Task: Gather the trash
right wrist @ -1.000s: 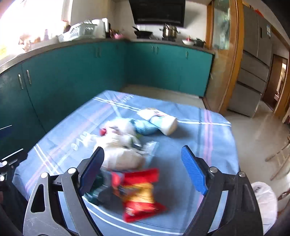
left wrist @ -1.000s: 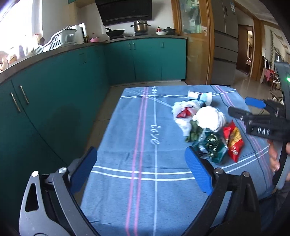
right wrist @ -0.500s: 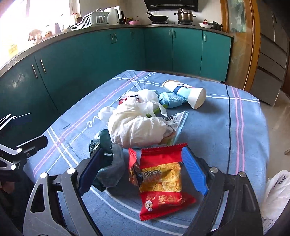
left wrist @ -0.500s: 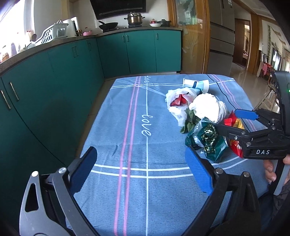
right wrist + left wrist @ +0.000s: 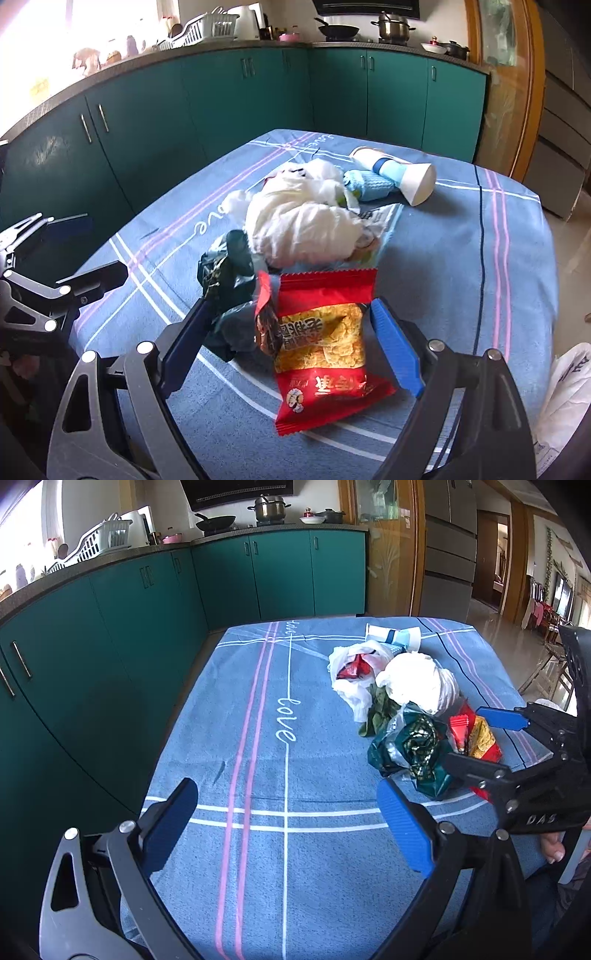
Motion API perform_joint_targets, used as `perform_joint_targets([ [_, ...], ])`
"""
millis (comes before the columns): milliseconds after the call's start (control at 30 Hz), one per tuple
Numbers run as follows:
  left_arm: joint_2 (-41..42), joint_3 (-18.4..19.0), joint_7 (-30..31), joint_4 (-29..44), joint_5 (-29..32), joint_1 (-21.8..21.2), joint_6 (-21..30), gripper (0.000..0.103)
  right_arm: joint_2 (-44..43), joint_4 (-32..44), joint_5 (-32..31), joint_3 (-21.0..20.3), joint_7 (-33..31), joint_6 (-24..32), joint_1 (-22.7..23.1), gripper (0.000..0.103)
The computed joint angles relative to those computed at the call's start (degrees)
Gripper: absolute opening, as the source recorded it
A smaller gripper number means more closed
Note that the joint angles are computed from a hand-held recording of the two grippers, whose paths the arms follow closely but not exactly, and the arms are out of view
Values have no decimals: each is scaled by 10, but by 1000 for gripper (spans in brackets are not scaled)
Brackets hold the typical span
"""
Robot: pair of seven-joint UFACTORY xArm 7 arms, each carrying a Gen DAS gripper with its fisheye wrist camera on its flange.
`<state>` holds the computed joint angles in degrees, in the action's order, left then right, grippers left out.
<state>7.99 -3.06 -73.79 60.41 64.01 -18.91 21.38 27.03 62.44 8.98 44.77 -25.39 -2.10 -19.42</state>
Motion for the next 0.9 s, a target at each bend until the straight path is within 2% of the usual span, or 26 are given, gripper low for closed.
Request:
perform_joint_targets([
  [133,-2,-1,4,-1,-2,-1,5,97,7,-2,-4,23,-13,7,-17,86],
  [233,-4,-3,5,-2,-5,-1,6,97,-5,-1,-5,-25,-4,7,29,86],
  [400,-2,-3,12,-2,-13,-1,7,97,-5,8,8,-50,-13,24,54,86],
  [500,-1,-3,13,-2,-13,-2,8,97,-5,8,23,-50,-29,29,58,85],
  [600,-1,-2,14,-2,-14,-2,8,97,0,8,41,-28,-52,35,38,74],
  [667,-1,-2,11,-3,-12,-2,9,97,3,9,57,-5,-73,44,18,56],
  [700,-1,-2,12,-3,-12,-2,10,97,7,9,67,14,-88,54,1,52],
  [733,-1,-2,11,-4,-11,-2,10,97,3,7,73,14,-95,57,1,47],
  [800,-2,-1,9,-5,-10,-2,10,97,-9,1,81,-5,-102,54,19,47],
  [900,-2,-1,6,-5,-8,-1,12,97,-18,-6,107,3,-125,55,9,46],
])
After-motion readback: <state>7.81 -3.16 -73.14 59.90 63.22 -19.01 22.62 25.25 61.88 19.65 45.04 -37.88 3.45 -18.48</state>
